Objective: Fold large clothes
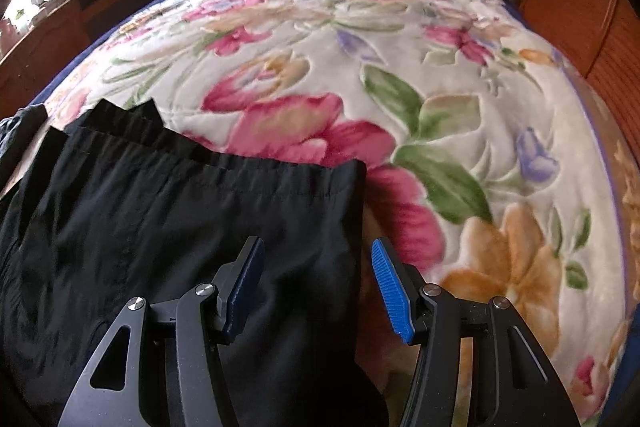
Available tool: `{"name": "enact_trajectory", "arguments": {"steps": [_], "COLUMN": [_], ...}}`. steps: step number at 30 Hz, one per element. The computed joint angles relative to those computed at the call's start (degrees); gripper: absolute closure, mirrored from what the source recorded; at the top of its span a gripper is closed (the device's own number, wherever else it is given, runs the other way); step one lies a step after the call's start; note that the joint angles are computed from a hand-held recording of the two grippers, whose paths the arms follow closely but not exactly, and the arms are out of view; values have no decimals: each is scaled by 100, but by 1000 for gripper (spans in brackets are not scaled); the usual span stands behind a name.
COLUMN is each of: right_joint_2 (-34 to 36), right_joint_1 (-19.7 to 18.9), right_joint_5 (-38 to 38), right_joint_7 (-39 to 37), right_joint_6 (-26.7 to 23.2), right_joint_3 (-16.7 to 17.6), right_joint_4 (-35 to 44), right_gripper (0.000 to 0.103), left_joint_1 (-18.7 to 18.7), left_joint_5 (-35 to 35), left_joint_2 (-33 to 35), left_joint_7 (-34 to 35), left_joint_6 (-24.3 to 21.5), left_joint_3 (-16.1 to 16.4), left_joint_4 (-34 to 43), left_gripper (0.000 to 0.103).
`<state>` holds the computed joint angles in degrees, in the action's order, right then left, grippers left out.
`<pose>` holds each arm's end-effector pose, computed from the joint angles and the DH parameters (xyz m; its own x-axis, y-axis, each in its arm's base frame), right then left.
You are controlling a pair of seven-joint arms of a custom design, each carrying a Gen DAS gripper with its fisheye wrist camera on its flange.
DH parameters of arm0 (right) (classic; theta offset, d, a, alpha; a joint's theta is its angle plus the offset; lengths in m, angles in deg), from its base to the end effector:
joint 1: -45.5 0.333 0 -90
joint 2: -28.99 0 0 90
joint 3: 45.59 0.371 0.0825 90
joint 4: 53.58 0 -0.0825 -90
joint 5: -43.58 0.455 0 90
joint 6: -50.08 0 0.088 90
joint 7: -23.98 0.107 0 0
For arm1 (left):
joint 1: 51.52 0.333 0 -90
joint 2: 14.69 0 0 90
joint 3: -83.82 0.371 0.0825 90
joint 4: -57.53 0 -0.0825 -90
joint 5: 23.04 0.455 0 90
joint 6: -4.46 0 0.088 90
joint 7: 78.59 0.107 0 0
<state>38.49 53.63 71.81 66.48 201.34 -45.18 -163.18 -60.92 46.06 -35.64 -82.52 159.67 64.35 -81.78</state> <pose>0.7042 0.0932 0.4897 0.5603 -0.8271 0.0450 -0.6447 -0.4696 -0.6032 0.4283 -0.2841 0.4979 0.1051 -0.9939 0.0325 -0.5204 -0.0828 -0.8499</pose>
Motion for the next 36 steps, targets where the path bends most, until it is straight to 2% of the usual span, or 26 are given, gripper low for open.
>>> {"name": "enact_trajectory", "arguments": {"steps": [4, 7, 9, 11, 14, 16, 20, 23, 26, 28, 29, 31, 32, 36], "right_joint_2": [241, 344, 373, 380, 324, 235, 53, 57, 125, 224, 261, 303, 279, -26], "right_joint_1": [42, 10, 34, 87, 75, 18, -125, -29, 100, 321, 424, 391, 330, 88], "right_joint_5": [-294, -223, -333, -552, -556, -296, 707, 646, 326, -241, -494, -641, -608, -294], "right_joint_7": [364, 305, 302, 336, 92, -193, -987, -904, -674, 7, 376, 667, 680, 314], "right_joint_6": [-264, -370, -386, -330, -209, -3, 475, 771, 1372, 1744, 1774, 1554, 1483, 1404], "right_joint_3": [-65, -25, -41, -75, -28, 47, 241, 156, 42, -220, -348, -374, -316, -82], "right_joint_4": [268, 390, 406, 383, 322, 245, 122, 111, 33, 18, 31, 108, 101, -152], "right_gripper": [47, 61, 79, 91, 99, 100, 101, 101, 101, 101, 101, 101, 101, 88], "left_joint_1": [26, 13, -5, -20, -67, -79, -77, -97, -132, -147, -153, -171, -187, -217], "left_joint_5": [228, 325, 334, 312, 204, 186, 225, 196, 121, 107, 102, 69, 19, -77], "left_joint_2": [1, -25, -35, -29, 11, 21, 46, 87, 129, 135, 142, 181, 197, 238], "left_joint_7": [-266, -380, -385, -360, -252, -249, -267, -250, -161, -164, -168, -153, -106, -14], "left_joint_6": [-27, -7, -12, -87, -179, -181, -187, -190, -196, -186, -162, -91, -73, 64], "left_joint_3": [-87, -71, -57, -63, -46, -38, -36, -21, -10, -13, -9, 6, 16, 27], "left_joint_4": [14, -3, -20, -16, 3, 6, 26, 44, 55, 50, 41, 28, 28, 6], "left_gripper": [28, 28, 28, 28, 28, 28, 28, 28, 28, 28, 28, 28, 28, 28]}}
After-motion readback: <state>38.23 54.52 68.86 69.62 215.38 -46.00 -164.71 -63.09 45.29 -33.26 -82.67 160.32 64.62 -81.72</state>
